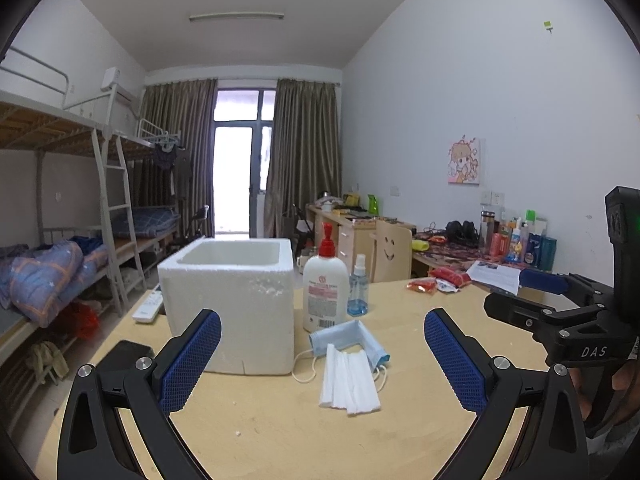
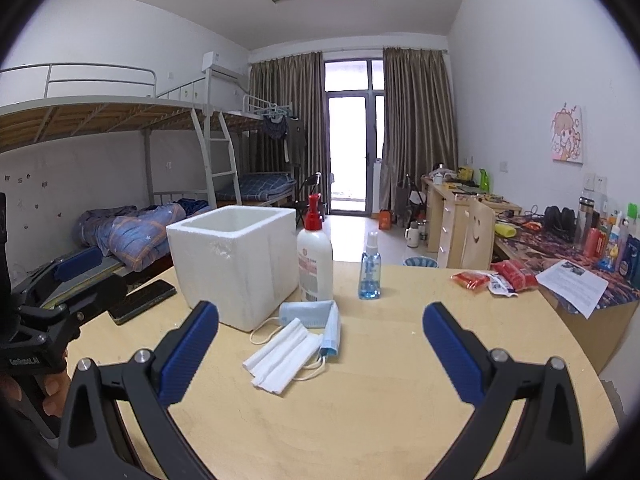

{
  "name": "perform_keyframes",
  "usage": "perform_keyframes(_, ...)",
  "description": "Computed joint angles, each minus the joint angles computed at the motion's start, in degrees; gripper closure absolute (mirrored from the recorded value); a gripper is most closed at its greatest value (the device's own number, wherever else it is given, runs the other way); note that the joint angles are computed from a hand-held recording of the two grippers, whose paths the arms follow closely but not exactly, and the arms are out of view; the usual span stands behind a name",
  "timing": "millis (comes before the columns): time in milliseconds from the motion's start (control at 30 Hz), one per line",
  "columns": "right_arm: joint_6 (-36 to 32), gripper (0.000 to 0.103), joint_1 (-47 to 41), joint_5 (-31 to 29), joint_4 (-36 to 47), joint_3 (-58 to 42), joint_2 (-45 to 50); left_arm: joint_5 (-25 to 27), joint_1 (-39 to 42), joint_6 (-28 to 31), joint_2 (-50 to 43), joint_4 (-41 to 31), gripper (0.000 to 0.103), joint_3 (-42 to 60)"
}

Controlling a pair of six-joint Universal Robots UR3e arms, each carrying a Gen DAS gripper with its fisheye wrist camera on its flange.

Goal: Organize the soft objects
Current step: 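Move the left tool down toward the white folded mask on the table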

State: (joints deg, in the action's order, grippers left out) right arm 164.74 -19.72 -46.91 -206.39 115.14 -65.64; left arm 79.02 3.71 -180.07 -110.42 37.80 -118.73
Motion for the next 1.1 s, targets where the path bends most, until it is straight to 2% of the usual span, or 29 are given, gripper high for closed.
perform_keyframes(133,-0.99,0.0,-0.18,0.03,0.26,0.11,0.78,0.81,-0.49,0.78,-0.98,-0.43,0.001,0.23)
perform_keyframes(233,-1.19,0.0,-0.09,0.02,1.6,-0.67,1.63,-0.13,-0.7,1.12,-1.57,-2.58,0.001,1.17)
perform_keyframes(500,-3.33,0.0,0.73,-1.6,6.06,-3.29,3.16,1.92,-2.76,1.6,-5.25,-7.75,0.001,6.7)
perform_keyframes(633,-3.46,0.0,1.41,-4.0,9.03,-5.96,4.53,1.73,-2.87,1.31,-6.73,-11.88,0.001,9.66)
perform_keyframes(733,-1.22,0.0,0.64,-3.7,9.19,-7.38,5.72,2.59,-3.48,0.65,-8.29,-15.59,0.001,12.73)
perform_keyframes(1100,-2.17,0.0,1.3,-6.09,16.14,-14.26,9.04,2.53,-5.51,0.18,-13.99,-26.56,0.001,24.43)
